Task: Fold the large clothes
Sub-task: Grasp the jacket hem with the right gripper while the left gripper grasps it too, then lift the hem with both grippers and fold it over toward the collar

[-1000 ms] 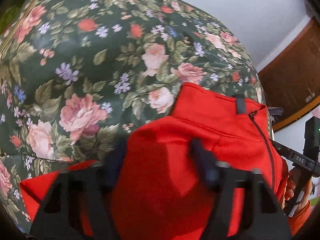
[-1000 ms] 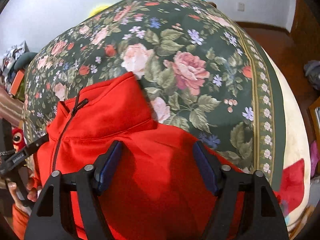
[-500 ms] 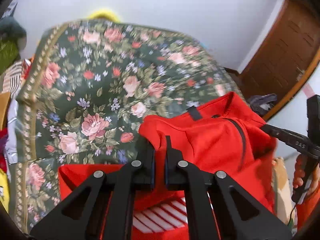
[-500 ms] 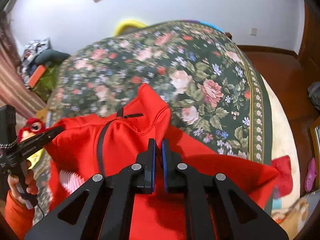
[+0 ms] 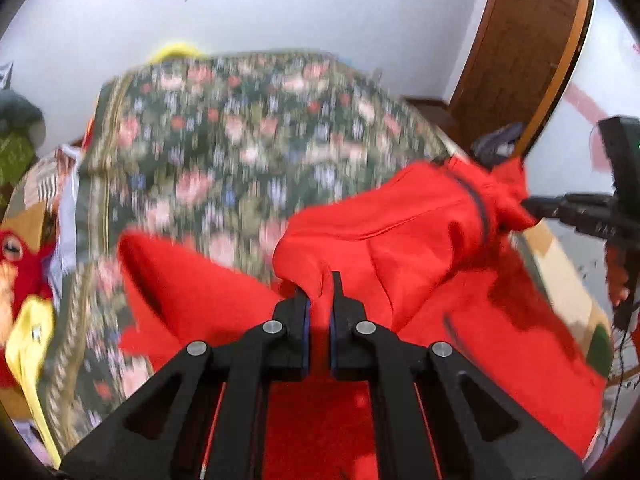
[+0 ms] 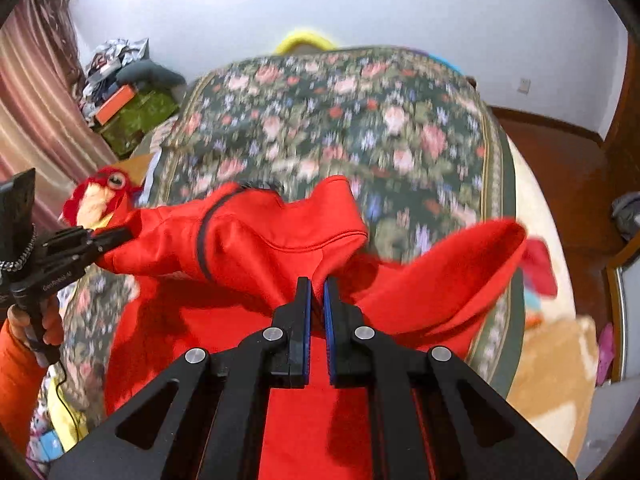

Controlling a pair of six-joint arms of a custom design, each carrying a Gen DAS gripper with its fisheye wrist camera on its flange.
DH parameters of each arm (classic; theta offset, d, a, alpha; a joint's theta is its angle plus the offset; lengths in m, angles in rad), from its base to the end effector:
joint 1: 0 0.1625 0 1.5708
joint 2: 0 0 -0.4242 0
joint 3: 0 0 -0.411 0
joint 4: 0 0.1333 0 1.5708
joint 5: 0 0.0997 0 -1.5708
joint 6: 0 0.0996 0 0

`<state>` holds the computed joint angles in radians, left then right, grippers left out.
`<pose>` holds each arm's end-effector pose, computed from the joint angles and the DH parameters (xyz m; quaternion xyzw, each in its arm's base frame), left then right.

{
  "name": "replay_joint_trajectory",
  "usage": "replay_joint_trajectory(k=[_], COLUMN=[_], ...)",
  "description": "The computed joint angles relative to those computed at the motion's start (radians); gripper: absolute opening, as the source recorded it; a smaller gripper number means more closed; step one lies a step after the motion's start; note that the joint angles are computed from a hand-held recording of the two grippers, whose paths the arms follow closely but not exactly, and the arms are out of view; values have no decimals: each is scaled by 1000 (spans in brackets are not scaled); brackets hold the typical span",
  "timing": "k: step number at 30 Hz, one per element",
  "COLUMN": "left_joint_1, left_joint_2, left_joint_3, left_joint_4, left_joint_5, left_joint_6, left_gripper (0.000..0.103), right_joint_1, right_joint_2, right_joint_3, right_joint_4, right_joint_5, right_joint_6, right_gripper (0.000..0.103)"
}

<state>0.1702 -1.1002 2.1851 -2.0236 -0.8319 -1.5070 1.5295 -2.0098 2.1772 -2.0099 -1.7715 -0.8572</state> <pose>-0.3812 -0.2688 0.0589 0.0649 0.8911 -0.3070 0.3279 0.0990 -0.3516 0.4107 0.3786 -0.9103 0.0783 0.1479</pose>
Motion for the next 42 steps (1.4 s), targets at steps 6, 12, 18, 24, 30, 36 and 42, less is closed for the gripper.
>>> replay_joint_trajectory(k=[6,12,18,24,30,36,42], left_joint_1=[-32,-86,-154,-205,-171,-59,63], left_joint_2=[74,135,91,17,-31,-74,-62], left_joint_3=[72,99,91,43,-8,41,173], left_joint_4=[-80,-107,-36,140,263,100,-371], left_joint_5=[-160,-238,-252,-188,-69,25,56], left_joint_6=[-73,-141,-201,-304,-335,-252,-125], left_gripper=[7,20,29,34,42,42,42], right_joint_1=[-121,-195,-168,-168,-94,-38,-41], right_joint_2=[-70,-122,-169,-216,-180,-42,97], right_joint_3=[70,147,117,56,38,43,54], right_joint_4=[52,8,76,157,89,-41,-104], right_joint_5=[-44,-114,-108,-20,60,58,9], right_joint_6=[-43,-123,-146,-154,-98,50,160], right_gripper=[5,8,10,11,29,35,35])
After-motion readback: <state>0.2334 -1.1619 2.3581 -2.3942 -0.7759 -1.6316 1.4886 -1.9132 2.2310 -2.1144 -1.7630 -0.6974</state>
